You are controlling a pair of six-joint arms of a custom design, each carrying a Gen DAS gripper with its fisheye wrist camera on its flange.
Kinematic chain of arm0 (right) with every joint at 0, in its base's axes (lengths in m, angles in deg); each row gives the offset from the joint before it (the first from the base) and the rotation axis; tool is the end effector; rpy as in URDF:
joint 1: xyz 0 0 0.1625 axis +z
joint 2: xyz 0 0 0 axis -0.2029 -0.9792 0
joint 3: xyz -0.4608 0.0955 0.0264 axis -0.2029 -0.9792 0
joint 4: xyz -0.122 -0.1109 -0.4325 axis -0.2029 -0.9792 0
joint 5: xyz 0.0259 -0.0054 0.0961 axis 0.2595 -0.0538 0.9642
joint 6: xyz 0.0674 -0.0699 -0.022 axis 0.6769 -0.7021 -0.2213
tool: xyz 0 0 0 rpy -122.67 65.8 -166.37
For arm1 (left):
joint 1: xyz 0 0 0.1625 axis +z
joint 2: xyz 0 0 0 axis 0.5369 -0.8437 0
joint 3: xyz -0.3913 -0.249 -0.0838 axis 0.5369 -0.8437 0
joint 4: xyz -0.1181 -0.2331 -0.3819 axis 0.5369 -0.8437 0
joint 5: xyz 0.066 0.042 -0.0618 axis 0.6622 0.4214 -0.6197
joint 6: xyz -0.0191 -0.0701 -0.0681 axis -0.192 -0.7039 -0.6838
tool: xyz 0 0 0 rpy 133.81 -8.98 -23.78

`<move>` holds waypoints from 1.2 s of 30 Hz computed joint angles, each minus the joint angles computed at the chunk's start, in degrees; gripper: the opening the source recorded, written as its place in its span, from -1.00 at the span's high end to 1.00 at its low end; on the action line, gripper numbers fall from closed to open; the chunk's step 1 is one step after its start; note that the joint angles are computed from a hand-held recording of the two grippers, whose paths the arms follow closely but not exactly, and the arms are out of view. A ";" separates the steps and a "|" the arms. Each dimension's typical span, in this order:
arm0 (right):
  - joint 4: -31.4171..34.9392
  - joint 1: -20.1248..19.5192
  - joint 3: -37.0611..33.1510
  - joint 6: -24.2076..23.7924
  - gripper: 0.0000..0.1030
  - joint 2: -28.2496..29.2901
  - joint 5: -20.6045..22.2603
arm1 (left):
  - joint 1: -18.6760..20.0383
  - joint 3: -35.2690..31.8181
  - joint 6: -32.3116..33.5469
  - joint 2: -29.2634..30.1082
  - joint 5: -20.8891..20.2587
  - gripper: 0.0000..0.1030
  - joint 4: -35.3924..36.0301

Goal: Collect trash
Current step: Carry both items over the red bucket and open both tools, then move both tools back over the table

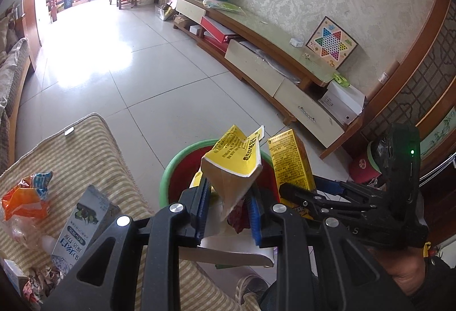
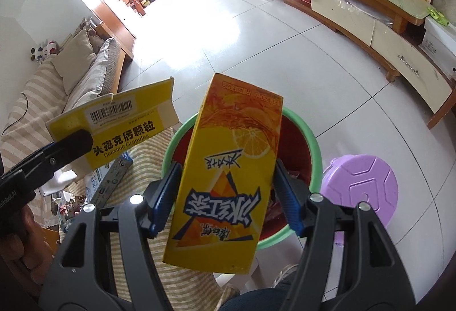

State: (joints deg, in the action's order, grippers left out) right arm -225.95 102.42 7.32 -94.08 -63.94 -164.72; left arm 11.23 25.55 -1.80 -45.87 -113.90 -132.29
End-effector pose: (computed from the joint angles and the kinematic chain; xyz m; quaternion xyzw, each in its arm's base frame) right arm 0.1115 -0.7286 0.4030 0.1035 -0.9535 0.2157 0.1833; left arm -0.4738 -0.7194 0.0975 0.1752 0.9289 -0.2493 0.2103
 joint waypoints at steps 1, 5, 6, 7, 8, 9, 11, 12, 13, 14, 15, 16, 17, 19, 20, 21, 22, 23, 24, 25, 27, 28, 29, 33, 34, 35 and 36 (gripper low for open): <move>0.06 -0.12 -0.14 0.01 -0.23 0.17 0.04 | 0.20 -0.46 -0.01 0.28 -0.30 0.57 0.19; 0.78 -0.26 -1.16 0.03 -0.24 1.03 0.48 | 0.70 -2.01 -0.52 1.17 -1.56 0.54 0.81; 1.09 -0.25 -1.43 -0.09 -0.26 1.23 0.73 | 0.76 -2.30 -0.61 1.34 -1.72 0.53 1.03; 1.22 -0.15 -1.69 -0.11 -0.32 1.41 0.91 | 0.76 -2.51 -0.66 1.47 -1.70 0.44 1.10; 1.08 -0.11 -1.72 -0.17 -0.51 1.47 1.00 | 0.74 -2.42 -0.66 1.43 -1.56 0.14 0.57; 0.83 -0.11 -1.88 -0.52 -0.59 1.62 1.01 | 0.65 -2.05 -0.58 1.31 -1.39 -0.02 -0.61; 0.34 0.19 -1.77 -0.86 -0.73 1.70 0.49 | 0.61 -1.73 -0.42 1.13 -1.03 -0.48 -2.12; 0.15 0.30 -1.67 -0.76 -0.80 1.69 0.34 | 0.60 -1.47 -0.37 0.98 -1.17 -0.54 -2.77; -0.01 0.32 -1.59 -0.68 -0.81 1.67 0.22 | 0.61 -1.26 -0.31 0.79 -1.40 -0.62 -3.31; 0.01 0.27 -1.57 -0.77 -0.81 1.63 0.25 | 0.58 -0.99 -0.34 0.57 -1.44 -0.68 -3.77; 0.00 0.34 -1.47 -0.83 -0.81 1.58 0.10 | 0.56 -0.69 -0.36 0.32 -1.41 -0.70 -4.12; -0.06 0.43 -1.35 -0.84 -0.81 1.49 -0.10 | 0.49 -0.46 -0.50 0.12 -1.18 -0.75 -4.30; -0.14 0.51 -1.25 -0.85 -0.83 1.43 -0.22 | 0.43 -0.25 -0.77 -0.09 -0.78 -0.79 -4.33; -0.41 0.78 -1.00 -0.86 -0.85 1.23 -0.52 | 0.32 0.46 -1.10 -0.69 -0.35 -0.81 -4.94; -0.58 0.92 -0.81 -0.87 -0.86 1.06 -0.63 | 0.20 0.82 -1.33 -1.00 0.13 -0.84 -5.12; -0.78 1.09 -0.49 -0.82 -0.87 0.81 -0.70 | 0.07 1.04 -1.62 -1.23 0.81 -0.84 -5.08; -0.92 1.26 -0.27 -0.79 -0.87 0.57 -0.62 | -0.07 1.24 -2.04 -1.50 1.60 -0.84 -4.75; -1.16 1.50 -0.01 -0.75 -0.88 0.38 -0.55 | -0.13 1.56 -2.49 -1.87 2.07 -0.84 -4.35; -1.31 1.68 0.20 -0.87 -0.89 0.15 -0.49 | -0.16 2.06 -2.97 -2.35 2.22 -0.84 -4.11; -1.42 1.90 0.38 -1.09 -0.89 -0.03 -0.52 | -0.22 2.63 -3.41 -2.82 2.19 -0.84 -4.23; -1.78 2.53 1.00 -1.62 -0.89 -0.47 -0.77 | -0.48 3.87 -4.03 -3.81 2.57 -0.84 -4.47; -2.04 2.76 1.36 -1.81 -0.89 -0.71 -0.86 | -0.66 4.43 -4.18 -4.27 2.80 -0.84 -4.59; -2.27 3.06 1.72 -1.85 -0.90 -0.96 -0.94 | -0.82 5.03 -4.23 -4.75 2.90 -0.84 -4.91; -4.28 4.73 3.54 -3.24 -0.91 -1.81 -2.26 | -1.57 7.70 -4.66 -7.00 3.87 -0.84 -6.47; -4.54 5.06 3.99 -3.45 -0.91 -2.06 -2.29 | -1.78 8.29 -4.87 -7.53 4.29 -0.84 -6.70; -4.69 5.43 4.51 -3.44 -0.91 -2.35 -2.24 | -2.02 9.06 -5.09 -8.11 4.77 -0.84 -7.02; -4.85 5.78 5.02 -3.43 -0.91 -2.59 -2.10 | -2.23 9.91 -5.39 -8.81 5.27 -0.84 -7.30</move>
State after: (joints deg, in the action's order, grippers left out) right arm -230.79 108.20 12.34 -97.51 -66.53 -166.82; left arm 9.00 35.45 -7.19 -54.69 -108.63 -139.59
